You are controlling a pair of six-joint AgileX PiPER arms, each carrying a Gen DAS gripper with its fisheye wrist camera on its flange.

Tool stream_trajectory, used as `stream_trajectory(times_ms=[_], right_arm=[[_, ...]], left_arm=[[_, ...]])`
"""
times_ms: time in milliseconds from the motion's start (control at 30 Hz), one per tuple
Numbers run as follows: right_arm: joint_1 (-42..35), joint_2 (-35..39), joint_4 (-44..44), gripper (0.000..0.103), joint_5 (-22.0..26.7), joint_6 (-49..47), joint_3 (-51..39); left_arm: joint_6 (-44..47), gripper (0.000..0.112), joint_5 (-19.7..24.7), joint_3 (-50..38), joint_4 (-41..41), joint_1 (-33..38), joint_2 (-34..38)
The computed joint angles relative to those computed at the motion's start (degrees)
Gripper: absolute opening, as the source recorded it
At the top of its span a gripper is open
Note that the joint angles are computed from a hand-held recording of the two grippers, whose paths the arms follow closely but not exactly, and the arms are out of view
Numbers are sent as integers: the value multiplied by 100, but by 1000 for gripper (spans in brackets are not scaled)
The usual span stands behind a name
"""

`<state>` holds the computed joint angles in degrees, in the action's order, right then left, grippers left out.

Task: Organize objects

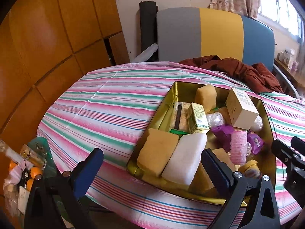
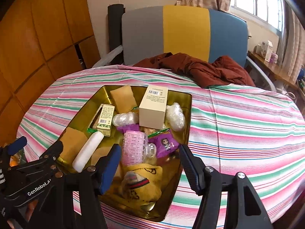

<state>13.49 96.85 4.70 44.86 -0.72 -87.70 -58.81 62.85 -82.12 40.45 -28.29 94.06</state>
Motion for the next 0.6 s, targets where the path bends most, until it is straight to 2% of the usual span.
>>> stream_trajectory(times_ms=[300,433,600], right_arm=[[128,41,-438,64,215,496,-110],[273,156,-995,64,457,1062,-261],[150,138,-717,64,529,1018,-254]], left_arm=[[165,103,-81,18,-304,136,-95],[277,103,-68,-47,-443,182,-88],[392,103,151,-207,-454,148,-10]])
